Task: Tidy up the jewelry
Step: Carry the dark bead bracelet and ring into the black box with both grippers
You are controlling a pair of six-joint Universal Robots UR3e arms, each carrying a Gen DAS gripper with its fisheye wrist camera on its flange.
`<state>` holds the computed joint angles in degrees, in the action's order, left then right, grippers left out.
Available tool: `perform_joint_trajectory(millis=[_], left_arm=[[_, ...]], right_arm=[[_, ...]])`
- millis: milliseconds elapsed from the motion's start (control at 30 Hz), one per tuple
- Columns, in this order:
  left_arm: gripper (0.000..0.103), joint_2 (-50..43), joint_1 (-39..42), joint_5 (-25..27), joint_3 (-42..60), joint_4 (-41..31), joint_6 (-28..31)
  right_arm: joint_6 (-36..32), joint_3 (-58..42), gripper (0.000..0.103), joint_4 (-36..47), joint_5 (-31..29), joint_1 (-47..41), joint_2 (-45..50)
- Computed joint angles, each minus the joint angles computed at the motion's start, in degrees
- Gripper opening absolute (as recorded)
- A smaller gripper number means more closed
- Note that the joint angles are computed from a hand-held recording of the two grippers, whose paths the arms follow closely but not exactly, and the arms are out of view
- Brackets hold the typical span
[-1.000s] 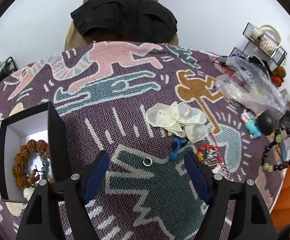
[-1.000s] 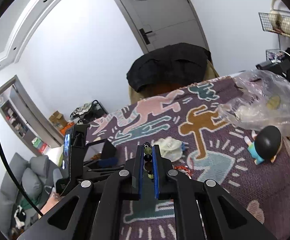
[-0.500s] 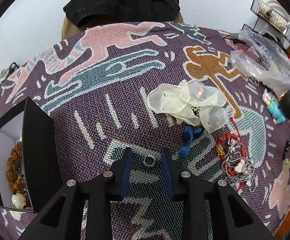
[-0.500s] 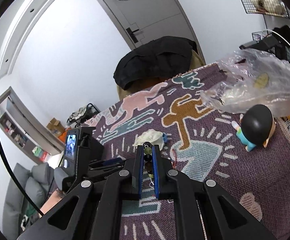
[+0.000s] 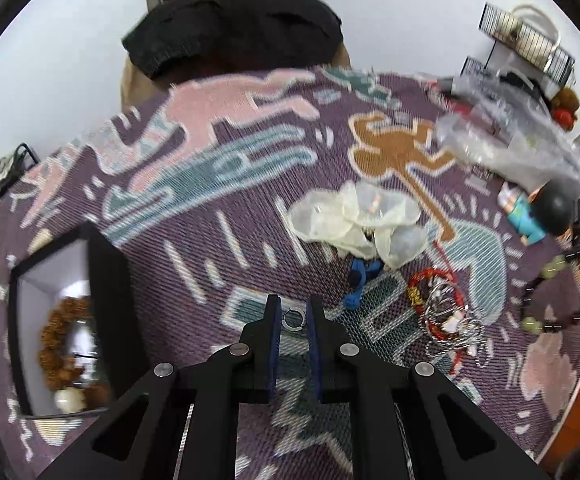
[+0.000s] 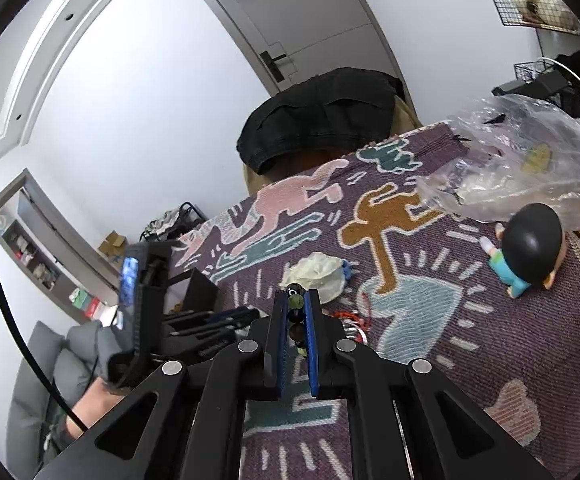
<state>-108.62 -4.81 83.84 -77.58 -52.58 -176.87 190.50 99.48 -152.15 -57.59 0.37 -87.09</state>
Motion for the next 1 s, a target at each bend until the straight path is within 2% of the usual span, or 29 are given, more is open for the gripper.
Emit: perform_joint_trajectory(millis=[233,533,800,933,1000], left_arm=[[0.013,10.4,6.5,-3.1,-5.5,-0.2,2.5],[0.013,18.2,16.2,-7.4,-12.5,-0.7,5.9],[0.013,20.7,23.1,-12.2,-15.8,-2.4,7.9],[0.014,20.4,27.2,-17.2,-16.0,-4.9,8.7],[0.016,20.7,28.4,-17.9,-16.4,-5.3,8.8]], right_arm=[[1.5,-6.1,0.009,0.1,-2.5,5.9,3.6],[3.7,-18.1,0.009,2.1,-5.8,14.0,12.2],[4.5,-29.7,0.009,5.9,-8.4,19.6,20.2],[4.7,-35.0,0.009,8.1,-9.0,21.1,23.7],[5.0,-38.1,0.009,9.2,-9.2,21.9,25.8]])
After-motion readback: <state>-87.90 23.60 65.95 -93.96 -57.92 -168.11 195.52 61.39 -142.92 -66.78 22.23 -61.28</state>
